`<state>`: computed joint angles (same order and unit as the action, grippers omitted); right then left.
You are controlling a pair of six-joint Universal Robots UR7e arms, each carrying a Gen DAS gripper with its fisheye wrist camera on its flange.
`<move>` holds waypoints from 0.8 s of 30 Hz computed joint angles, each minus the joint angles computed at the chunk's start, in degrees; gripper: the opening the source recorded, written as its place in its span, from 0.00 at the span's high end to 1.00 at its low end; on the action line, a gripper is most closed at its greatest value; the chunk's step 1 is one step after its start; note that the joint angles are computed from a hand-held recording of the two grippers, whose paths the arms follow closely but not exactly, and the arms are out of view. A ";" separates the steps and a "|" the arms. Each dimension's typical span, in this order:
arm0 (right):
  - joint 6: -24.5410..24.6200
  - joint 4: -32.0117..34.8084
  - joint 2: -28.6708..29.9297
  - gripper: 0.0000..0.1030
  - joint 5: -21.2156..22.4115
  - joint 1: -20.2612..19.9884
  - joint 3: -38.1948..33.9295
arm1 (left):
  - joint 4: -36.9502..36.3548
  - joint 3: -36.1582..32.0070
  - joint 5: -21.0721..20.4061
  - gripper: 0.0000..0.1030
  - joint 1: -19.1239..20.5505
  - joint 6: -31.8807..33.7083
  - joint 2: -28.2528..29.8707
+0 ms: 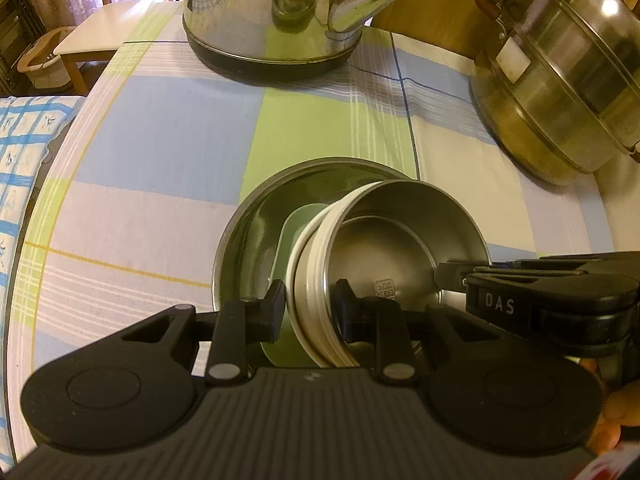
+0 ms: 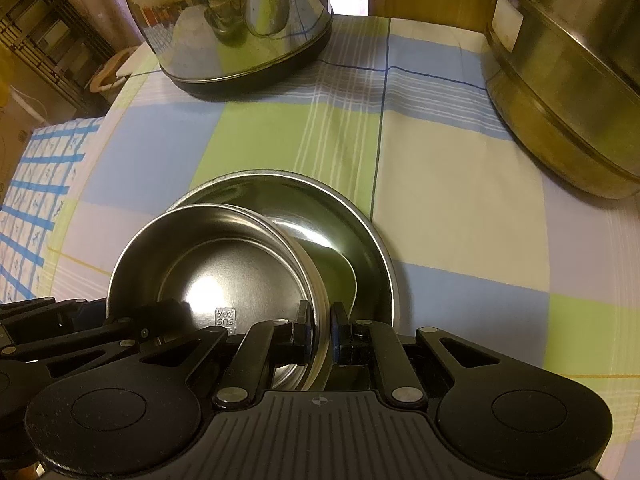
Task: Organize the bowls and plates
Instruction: 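Carry the bowl stack over the steel tray holding the saucer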
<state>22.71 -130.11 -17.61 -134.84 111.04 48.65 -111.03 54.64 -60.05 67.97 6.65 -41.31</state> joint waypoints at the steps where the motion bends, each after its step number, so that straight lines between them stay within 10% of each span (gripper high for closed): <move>1: -0.13 -0.05 0.01 0.91 0.01 0.00 0.00 | 0.15 -0.18 -0.11 0.77 0.06 -0.10 0.07; 24: -2.64 -16.44 -4.07 0.86 4.13 -0.62 10.40 | -2.66 1.72 -1.24 0.76 0.49 3.15 -0.90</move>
<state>20.07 -146.55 -21.68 -130.71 110.42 59.05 -113.70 56.37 -61.29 68.46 9.80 -42.21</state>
